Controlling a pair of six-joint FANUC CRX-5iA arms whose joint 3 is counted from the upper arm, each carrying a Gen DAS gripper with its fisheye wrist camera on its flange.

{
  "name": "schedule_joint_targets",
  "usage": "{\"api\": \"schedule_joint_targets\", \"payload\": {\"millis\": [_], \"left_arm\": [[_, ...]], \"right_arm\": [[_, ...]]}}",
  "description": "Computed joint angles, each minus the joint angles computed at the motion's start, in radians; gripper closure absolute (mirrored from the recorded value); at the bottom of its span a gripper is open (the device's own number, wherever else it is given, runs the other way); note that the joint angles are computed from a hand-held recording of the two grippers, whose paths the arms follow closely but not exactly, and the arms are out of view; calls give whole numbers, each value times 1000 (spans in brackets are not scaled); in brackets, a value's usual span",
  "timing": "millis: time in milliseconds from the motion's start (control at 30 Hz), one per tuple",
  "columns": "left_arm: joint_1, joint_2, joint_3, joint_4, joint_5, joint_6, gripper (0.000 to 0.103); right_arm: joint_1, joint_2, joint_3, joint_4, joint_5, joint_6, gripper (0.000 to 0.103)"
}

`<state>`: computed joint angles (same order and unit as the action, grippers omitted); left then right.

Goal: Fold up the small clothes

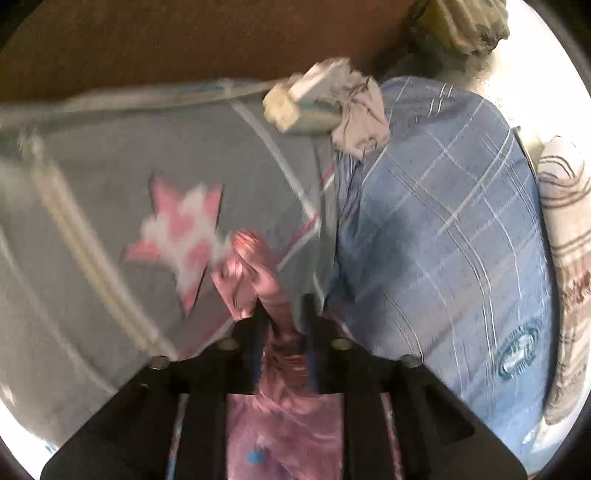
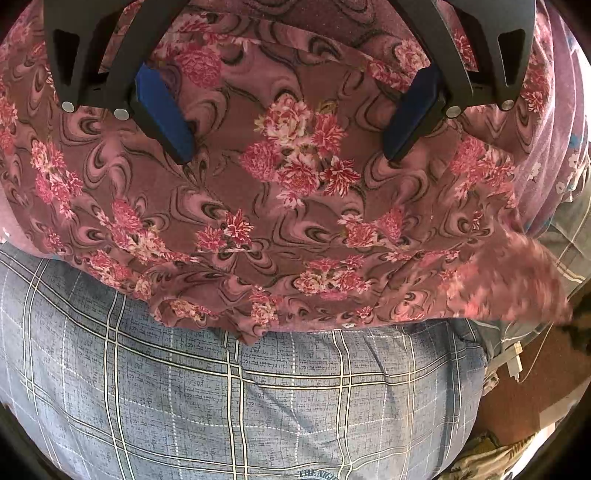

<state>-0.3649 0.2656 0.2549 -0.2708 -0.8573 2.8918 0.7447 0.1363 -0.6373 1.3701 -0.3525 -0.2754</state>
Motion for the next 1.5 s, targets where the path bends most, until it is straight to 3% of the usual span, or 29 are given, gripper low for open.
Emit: {"api": "schedule_joint_targets", "payload": {"millis": [33,67,167,267,467,567,800,867,933,967,1033,1200,1233,1300,1367,1433,1500], "left_arm": [[10,17,34,11,-46,-10,52],[16,17,41,14,-64,-13,47],[25,-19,2,3,-54,-16,45],[28,-81,-102,0,9,-22,35],[-13,-98,-234,-3,114,-74,34],[-23,-66,-260,49,173,-127,36],[-43,81,-115,60,150,-120,36],[-44,107,-85,65,146,-116,47],[-31,134,-63,111,134,-156,94],[-27,141,-57,124,124,-166,100],[-35,143,-32,72,79,-112,102],[-78,45,-79,-108,76,47,102],[-77,38,-85,-113,76,49,102],[-46,32,-124,-24,129,-35,102],[-23,36,-159,51,168,-74,93],[6,36,-227,169,270,-122,57],[15,26,-302,245,402,-134,49]], "right_arm": [[1,0,1,-1,-1,0,0],[1,0,0,0,-1,-1,0],[-7,-2,-4,22,11,-20,0],[-10,-3,-6,25,15,-21,0],[-10,-6,-8,20,15,-17,0],[-8,-6,-8,15,13,-12,0],[-7,-6,-6,9,13,-6,0],[-10,-6,-8,17,16,-13,0],[-10,-5,-7,18,17,-14,0],[-11,-6,-8,18,17,-14,0],[-11,-6,-9,21,19,-17,0],[-17,-9,-13,37,27,-30,0],[-17,-9,-13,36,26,-29,0],[-14,-8,-11,29,22,-23,0],[-13,-8,-10,28,21,-24,0],[-14,-8,-11,28,22,-23,0],[-14,-8,-11,27,22,-22,0]]}}
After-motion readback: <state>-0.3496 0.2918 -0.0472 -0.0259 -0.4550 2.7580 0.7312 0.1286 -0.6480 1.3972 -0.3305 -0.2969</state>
